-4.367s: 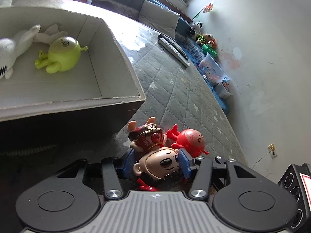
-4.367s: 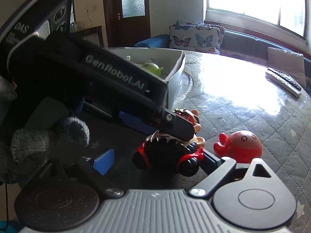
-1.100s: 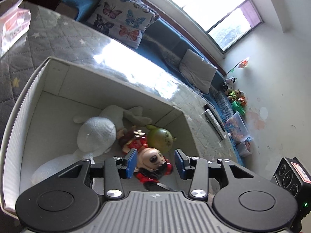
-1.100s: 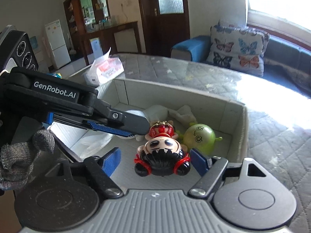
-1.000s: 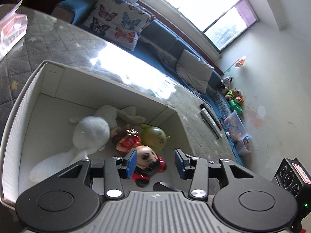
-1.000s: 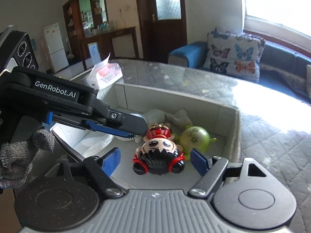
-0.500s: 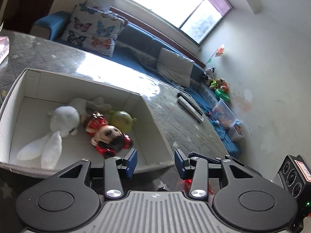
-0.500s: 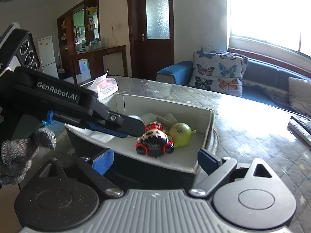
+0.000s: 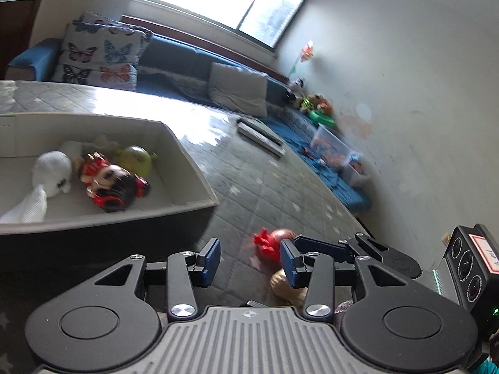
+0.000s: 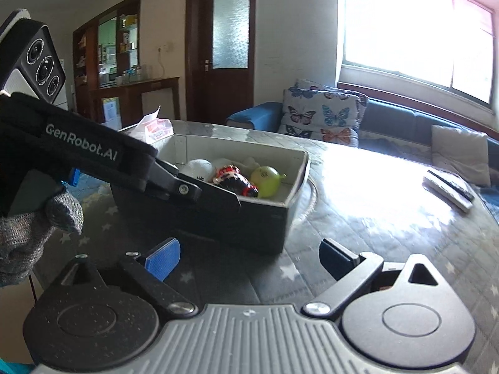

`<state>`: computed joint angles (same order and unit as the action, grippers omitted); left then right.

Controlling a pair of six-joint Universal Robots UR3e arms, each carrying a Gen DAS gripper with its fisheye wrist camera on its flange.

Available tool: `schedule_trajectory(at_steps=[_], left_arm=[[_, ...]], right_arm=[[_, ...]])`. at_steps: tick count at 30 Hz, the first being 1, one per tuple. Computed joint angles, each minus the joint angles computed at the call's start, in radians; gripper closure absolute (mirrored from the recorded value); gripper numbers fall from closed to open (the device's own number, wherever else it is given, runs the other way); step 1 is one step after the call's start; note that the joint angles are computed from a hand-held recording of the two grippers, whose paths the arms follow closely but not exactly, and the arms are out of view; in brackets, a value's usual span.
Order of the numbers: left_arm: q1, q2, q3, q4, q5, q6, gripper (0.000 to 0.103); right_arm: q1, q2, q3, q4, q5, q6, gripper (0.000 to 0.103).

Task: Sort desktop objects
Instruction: 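Move the left gripper to the tan peanut toy and grasp it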

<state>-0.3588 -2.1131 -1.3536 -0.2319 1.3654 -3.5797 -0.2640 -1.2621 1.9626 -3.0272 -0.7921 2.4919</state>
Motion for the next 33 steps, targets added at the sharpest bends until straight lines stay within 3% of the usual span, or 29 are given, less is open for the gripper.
schedule_trajectory(at_steps=[10,21,33], left_arm=[[-0.045,-0.103,0.115,-0.053,-0.049,0.023,0.058],[-0.066,-0.242,0.303,-0.146,-0.119,0.021,0.058],[-0.069,-0.356,0.478,-0.261,-0.147,-0.054,0.058]], right_arm=[[-0.108,-0.054,0.150,-0.062,0.000,0.019,0.005],[-0.163,0.024,0.147,-0.072,-0.030,0.034,0.005],[-0.175,0.056,0.112,-0.008,-0.032,0.027,0.018]])
